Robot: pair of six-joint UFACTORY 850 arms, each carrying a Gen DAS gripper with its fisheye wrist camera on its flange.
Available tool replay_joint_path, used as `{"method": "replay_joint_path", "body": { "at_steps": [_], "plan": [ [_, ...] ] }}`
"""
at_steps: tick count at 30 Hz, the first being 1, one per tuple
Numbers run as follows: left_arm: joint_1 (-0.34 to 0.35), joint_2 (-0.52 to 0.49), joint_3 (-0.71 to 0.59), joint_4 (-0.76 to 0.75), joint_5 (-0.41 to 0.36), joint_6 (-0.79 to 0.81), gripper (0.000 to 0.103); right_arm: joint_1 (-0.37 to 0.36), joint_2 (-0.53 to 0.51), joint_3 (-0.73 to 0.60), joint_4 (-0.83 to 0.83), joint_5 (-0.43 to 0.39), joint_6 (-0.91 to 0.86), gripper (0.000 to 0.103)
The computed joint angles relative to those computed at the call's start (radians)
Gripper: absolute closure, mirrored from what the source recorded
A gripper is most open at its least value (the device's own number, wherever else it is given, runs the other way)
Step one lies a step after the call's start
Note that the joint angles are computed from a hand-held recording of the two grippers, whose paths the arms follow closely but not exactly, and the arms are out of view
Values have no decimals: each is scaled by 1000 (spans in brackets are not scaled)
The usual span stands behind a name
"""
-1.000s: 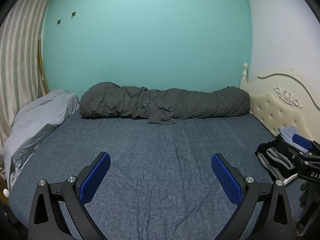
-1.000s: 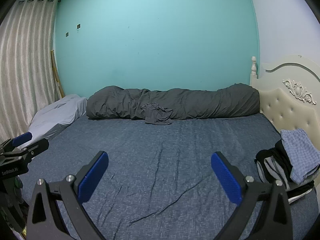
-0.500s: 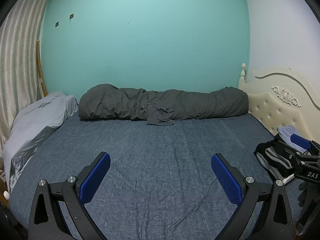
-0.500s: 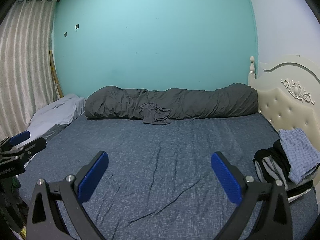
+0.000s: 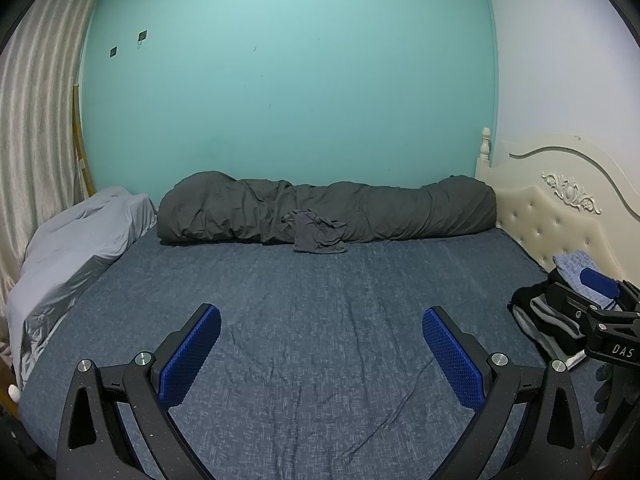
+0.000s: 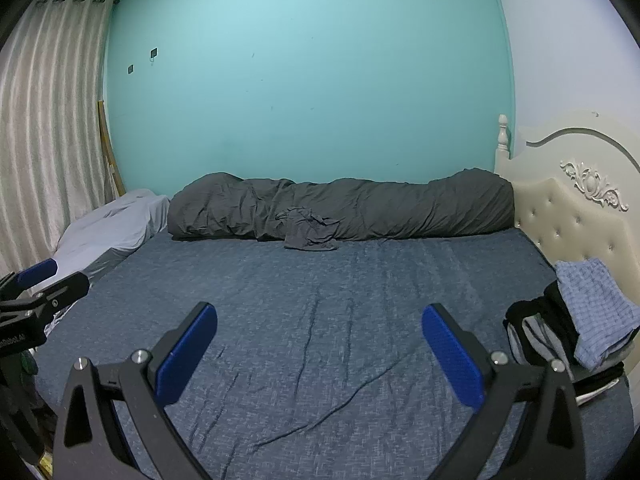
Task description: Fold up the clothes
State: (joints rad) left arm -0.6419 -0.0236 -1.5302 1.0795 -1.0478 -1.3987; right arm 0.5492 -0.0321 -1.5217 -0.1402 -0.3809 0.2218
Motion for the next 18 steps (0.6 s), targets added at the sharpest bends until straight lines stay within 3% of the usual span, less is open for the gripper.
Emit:
{"method": "replay_joint_path", "body": {
  "at_steps": [18],
  "plan": [
    [22,-11,-20,-25,31,30,0,-15,-17,-16,75,-2,-80,0]
  ]
}}
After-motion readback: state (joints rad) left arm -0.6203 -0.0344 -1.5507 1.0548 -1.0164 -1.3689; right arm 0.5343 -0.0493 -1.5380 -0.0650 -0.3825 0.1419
